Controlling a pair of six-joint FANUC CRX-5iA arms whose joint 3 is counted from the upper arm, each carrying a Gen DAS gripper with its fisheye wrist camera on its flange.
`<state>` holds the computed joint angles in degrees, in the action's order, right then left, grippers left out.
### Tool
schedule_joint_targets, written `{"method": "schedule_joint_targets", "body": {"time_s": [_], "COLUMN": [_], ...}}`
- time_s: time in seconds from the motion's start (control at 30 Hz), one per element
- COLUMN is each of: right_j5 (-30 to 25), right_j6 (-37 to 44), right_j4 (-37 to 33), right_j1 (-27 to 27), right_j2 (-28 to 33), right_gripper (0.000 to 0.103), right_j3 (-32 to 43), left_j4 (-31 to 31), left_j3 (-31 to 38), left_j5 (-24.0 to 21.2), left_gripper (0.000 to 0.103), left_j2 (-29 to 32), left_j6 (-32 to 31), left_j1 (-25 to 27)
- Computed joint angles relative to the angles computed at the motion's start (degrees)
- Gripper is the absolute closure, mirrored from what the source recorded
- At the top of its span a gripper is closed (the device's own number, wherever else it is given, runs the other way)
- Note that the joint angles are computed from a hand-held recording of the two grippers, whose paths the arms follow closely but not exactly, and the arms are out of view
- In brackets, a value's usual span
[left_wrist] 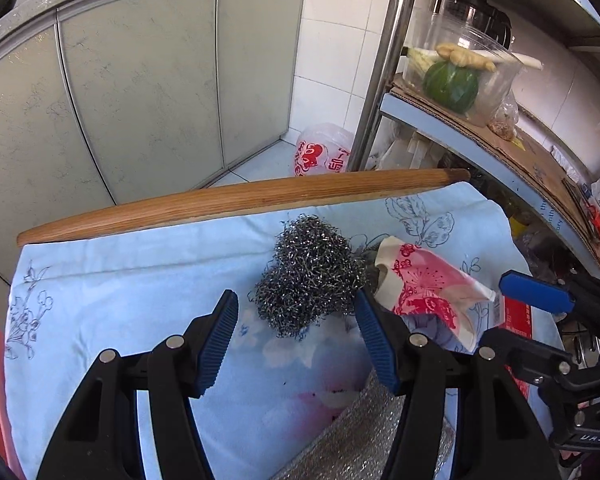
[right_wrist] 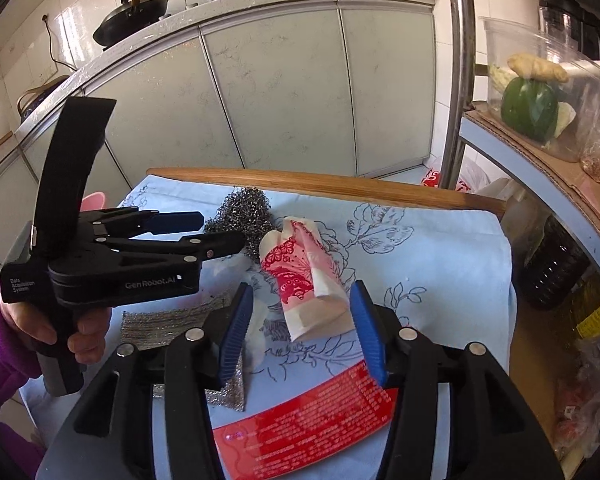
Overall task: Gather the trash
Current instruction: 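Close the left tool on the steel wool ball while the right tool grasps the pink patterned paper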
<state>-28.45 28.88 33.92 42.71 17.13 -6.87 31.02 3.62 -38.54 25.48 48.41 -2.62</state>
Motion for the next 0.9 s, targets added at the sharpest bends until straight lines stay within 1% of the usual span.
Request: {"method": "schedule_joint_targets", "body": {"time_s": [0.1,0.17,0.2,0.23,0.27,0.3,0.33,0.37,0.43,0.47,0.5,0.53,0.57,0.63,0.7,0.77,0.9], "right_j5": [-1.4,-2.8,-3.6,-4.0,-4.5,-4.9,-5.1,-5.2,-5.1,-5.1,-5.1,-4.8,-4.3,-3.5,-3.1,-2.0,0.2], "right_j6": [6.7,9.9,11.8,12.2,12.8,13.3,13.5,12.9,12.0,11.9,11.6,11.0,10.0,9.4,9.4,7.9,4.5], "right_j4": [-6.4,-9.2,-11.2,-11.9,-12.8,-13.4,-13.8,-13.5,-13.1,-13.1,-12.9,-12.3,-11.3,-10.7,-10.5,-8.8,-6.4], "right_j1": [-0.5,-0.9,-1.1,-1.1,-1.2,-1.3,-1.4,-1.4,-1.3,-1.4,-1.4,-1.4,-1.4,-1.4,-1.4,-1.3,-1.0], "right_j2": [1.6,2.7,3.3,3.5,3.9,4.1,4.3,4.4,4.4,4.4,4.5,4.4,4.3,4.0,3.9,3.4,2.0], "right_gripper": [0.052,0.052,0.052,0.052,0.052,0.052,0.052,0.052,0.052,0.052,0.052,0.052,0.056,0.058,0.062,0.065,0.066], "right_j3": [3.3,5.4,6.6,7.0,7.6,8.0,8.2,8.1,7.8,7.7,7.6,7.4,6.8,6.1,5.9,4.7,2.5], "left_j4": [2.4,4.5,5.3,5.9,6.1,6.6,7.2,7.4,8.0,8.4,8.9,9.1,9.1,9.7,11.0,12.2,16.0], "left_j3": [-0.9,-1.9,-2.3,-2.5,-2.5,-2.9,-3.4,-3.8,-4.6,-5.0,-5.5,-6.0,-6.4,-7.3,-8.3,-9.3,-12.3], "left_j5": [0.7,1.8,1.8,1.6,1.4,1.5,1.7,2.0,2.3,2.2,2.5,2.9,3.2,3.5,3.6,3.8,4.3], "left_gripper": [0.044,0.052,0.059,0.064,0.067,0.072,0.077,0.079,0.089,0.09,0.094,0.095,0.095,0.095,0.096,0.096,0.096], "left_j2": [-0.1,-0.3,-0.4,-0.4,-0.4,-0.6,-0.9,-1.2,-1.6,-1.9,-2.2,-2.6,-2.9,-3.5,-4.2,-4.9,-7.3], "left_j6": [-2.0,-4.8,-5.8,-6.4,-6.6,-7.2,-8.0,-8.5,-9.0,-9.5,-10.0,-10.5,-10.7,-11.1,-11.4,-12.1,-14.8], "left_j1": [-0.2,-0.4,-0.4,-0.4,-0.4,-0.4,-0.4,-0.4,-0.3,-0.2,-0.2,-0.2,-0.2,0.0,0.3,0.7,1.5]}}
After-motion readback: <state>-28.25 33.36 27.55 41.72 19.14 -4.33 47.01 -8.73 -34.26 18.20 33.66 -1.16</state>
